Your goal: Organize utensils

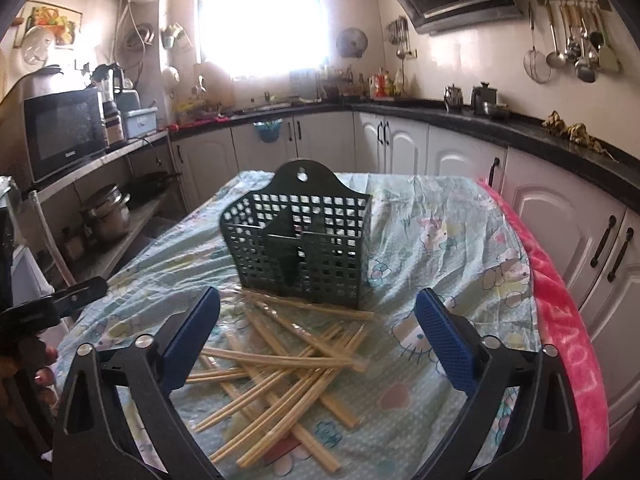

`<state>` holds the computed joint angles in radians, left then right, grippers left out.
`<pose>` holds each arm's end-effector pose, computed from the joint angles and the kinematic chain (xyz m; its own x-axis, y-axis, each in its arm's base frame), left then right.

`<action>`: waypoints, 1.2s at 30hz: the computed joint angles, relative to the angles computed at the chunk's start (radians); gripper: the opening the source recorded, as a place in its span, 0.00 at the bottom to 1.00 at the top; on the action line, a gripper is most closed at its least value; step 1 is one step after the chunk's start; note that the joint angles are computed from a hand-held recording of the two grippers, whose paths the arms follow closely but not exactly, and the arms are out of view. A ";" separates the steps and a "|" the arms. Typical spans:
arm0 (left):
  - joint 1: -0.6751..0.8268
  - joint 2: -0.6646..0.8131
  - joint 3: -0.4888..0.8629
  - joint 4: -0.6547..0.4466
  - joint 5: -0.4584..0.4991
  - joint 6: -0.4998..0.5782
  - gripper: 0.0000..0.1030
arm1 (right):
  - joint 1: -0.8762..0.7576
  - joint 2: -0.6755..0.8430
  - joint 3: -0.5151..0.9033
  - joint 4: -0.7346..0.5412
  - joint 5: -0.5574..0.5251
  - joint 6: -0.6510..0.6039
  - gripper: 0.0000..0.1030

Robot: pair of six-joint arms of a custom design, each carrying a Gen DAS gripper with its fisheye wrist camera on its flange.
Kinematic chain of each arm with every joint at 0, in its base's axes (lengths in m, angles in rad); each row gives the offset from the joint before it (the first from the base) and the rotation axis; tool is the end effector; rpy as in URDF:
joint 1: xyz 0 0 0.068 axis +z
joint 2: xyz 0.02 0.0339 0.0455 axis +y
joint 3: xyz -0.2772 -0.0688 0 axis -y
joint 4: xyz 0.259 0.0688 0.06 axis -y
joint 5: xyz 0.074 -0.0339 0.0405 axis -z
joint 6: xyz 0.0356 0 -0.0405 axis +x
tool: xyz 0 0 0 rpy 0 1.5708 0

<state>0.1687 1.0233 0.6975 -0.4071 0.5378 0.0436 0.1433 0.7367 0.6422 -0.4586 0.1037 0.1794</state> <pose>0.2180 0.0186 0.2542 -0.6488 -0.0725 -0.7575 0.2596 0.9146 -0.3100 0.1701 0.0208 0.2776 -0.5214 0.1041 -0.8469 0.0388 0.9944 0.0983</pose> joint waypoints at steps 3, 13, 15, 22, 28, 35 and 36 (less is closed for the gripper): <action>-0.011 0.063 0.027 0.013 -0.003 -0.010 0.90 | -0.089 0.076 0.013 0.029 -0.088 -0.020 0.78; 0.018 0.267 0.131 -0.031 0.064 -0.017 0.71 | -0.240 0.271 0.053 0.079 -0.217 -0.059 0.60; 0.016 0.302 0.142 -0.047 0.082 -0.007 0.65 | -0.253 0.297 0.058 0.079 -0.231 -0.069 0.57; -0.020 0.393 0.157 -0.092 0.111 0.021 0.50 | -0.290 0.385 0.057 0.093 -0.262 -0.091 0.48; -0.065 0.468 0.166 -0.078 0.087 0.021 0.44 | -0.330 0.458 0.054 0.103 -0.312 -0.103 0.44; -0.069 0.545 0.201 -0.061 0.084 0.003 0.37 | -0.381 0.541 0.063 0.142 -0.387 -0.101 0.42; -0.070 0.548 0.203 -0.061 0.084 0.002 0.37 | -0.391 0.554 0.066 0.148 -0.403 -0.102 0.42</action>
<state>0.0986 1.5716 0.9003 -0.4680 0.6215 0.0453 -0.2473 1.2911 0.7082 -0.3104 -0.2990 0.0776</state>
